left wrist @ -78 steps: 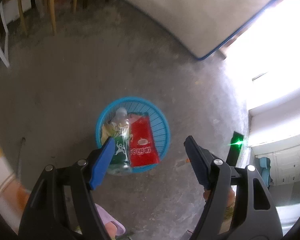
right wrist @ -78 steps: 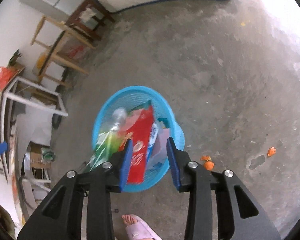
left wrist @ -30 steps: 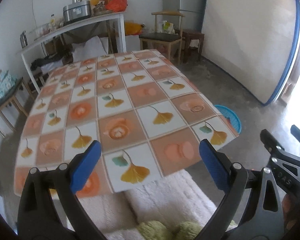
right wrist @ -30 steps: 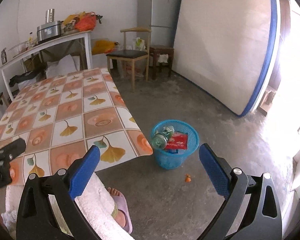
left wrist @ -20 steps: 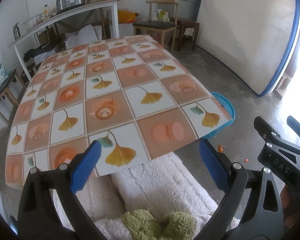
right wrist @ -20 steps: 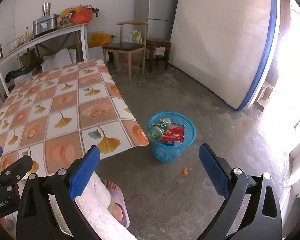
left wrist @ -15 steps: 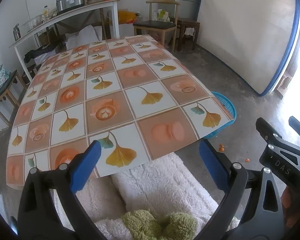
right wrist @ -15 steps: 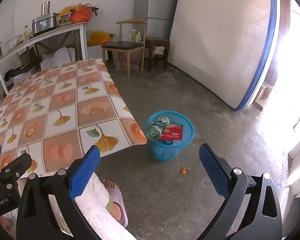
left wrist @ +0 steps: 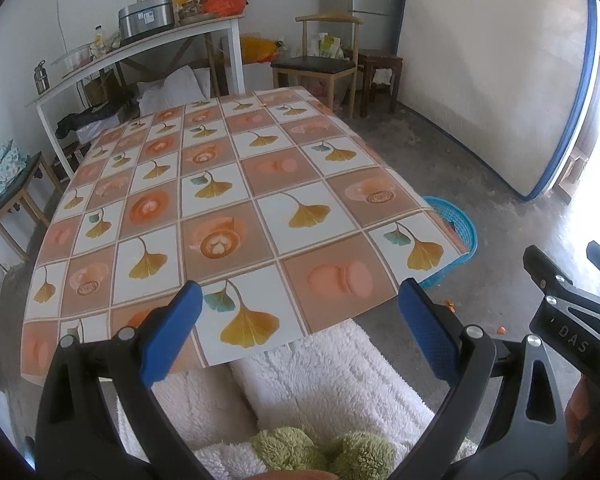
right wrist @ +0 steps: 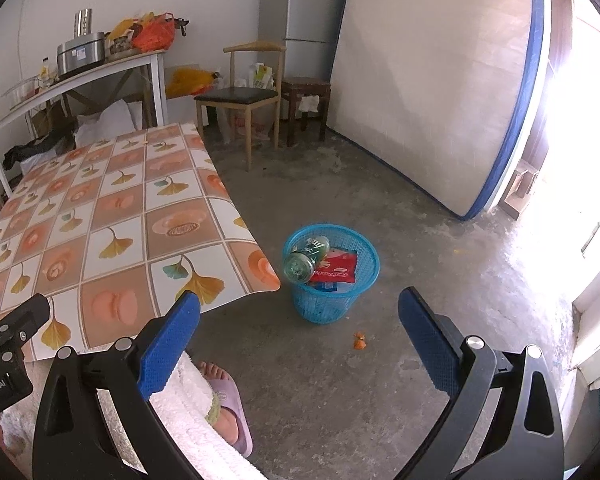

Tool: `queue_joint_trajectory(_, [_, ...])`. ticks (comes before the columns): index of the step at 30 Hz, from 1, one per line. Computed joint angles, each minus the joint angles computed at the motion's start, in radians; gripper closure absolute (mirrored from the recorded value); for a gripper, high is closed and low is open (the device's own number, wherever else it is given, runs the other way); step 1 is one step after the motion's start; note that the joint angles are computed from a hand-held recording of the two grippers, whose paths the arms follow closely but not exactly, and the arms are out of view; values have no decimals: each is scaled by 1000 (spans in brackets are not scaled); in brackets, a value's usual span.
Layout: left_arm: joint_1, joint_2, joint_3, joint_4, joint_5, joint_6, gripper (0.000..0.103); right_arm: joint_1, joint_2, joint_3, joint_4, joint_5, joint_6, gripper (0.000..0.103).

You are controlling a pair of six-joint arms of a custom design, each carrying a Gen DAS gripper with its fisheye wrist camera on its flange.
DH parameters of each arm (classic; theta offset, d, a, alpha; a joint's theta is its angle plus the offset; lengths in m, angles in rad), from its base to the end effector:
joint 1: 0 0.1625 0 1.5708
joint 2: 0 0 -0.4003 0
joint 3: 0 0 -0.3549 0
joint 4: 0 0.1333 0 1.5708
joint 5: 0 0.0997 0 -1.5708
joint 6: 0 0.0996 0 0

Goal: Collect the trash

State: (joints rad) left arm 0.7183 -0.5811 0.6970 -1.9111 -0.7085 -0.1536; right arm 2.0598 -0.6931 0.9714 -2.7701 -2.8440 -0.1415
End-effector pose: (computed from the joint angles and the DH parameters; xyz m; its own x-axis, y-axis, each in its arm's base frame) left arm -0.4639 -0.6830 0.3002 -0.6612 0.2761 -0.6975 0.6404 0.6920 -0.3332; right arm 0.3778 -0.6290 0.3825 -0.5702 0.4536 0.6849 -0.3683 0.6041 -0.7067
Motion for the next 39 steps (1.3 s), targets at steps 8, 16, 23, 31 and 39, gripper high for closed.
queue_joint_trajectory(8, [-2, 1, -3, 1, 23, -8, 8, 1, -4, 4, 14, -7, 13, 6])
queue_joint_trajectory(16, [-3, 7, -14, 10, 29, -10, 9, -2, -38, 51, 44, -10, 71, 6])
queue_joint_trajectory(23, [-2, 8, -15, 12, 30, -14, 8, -6, -52, 71, 52, -8, 99, 6])
queue_joint_trajectory(31, [-2, 10, -19, 18, 30, -17, 8, -6, -53, 71, 51, -8, 98, 6])
queue_joint_trajectory(39, [-2, 11, -23, 24, 30, -18, 9, -7, -53, 72, 41, -6, 90, 6])
